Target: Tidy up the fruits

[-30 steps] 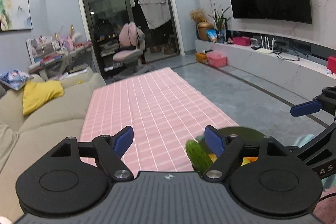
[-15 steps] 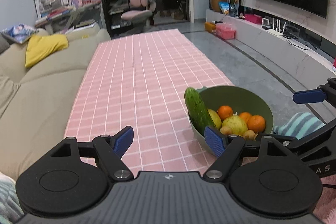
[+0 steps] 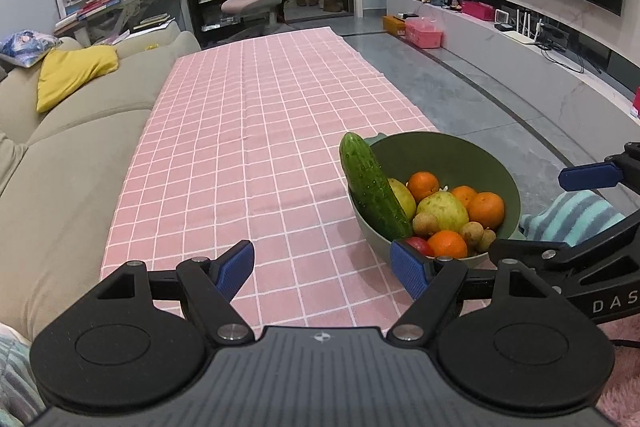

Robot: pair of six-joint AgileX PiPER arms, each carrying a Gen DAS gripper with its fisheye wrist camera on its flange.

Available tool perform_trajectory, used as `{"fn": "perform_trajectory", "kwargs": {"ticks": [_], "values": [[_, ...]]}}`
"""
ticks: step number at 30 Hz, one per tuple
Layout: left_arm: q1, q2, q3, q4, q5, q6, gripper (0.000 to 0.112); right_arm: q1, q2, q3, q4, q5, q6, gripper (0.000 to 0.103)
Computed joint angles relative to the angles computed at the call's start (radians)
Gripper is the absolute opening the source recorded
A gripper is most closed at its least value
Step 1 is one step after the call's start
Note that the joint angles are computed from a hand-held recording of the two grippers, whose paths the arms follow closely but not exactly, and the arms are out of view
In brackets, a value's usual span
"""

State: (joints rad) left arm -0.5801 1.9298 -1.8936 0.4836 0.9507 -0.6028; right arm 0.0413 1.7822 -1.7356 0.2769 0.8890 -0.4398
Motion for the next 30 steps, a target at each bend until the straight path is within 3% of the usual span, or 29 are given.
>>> {"fn": "perform_trajectory", "kwargs": {"ticks": [30], "values": [[0.007,0.0,-0.013,-0.009,0.005,-0.011,0.09,0.006,0.019,-0.021,-0.022,0.017,0.019,0.096]]}}
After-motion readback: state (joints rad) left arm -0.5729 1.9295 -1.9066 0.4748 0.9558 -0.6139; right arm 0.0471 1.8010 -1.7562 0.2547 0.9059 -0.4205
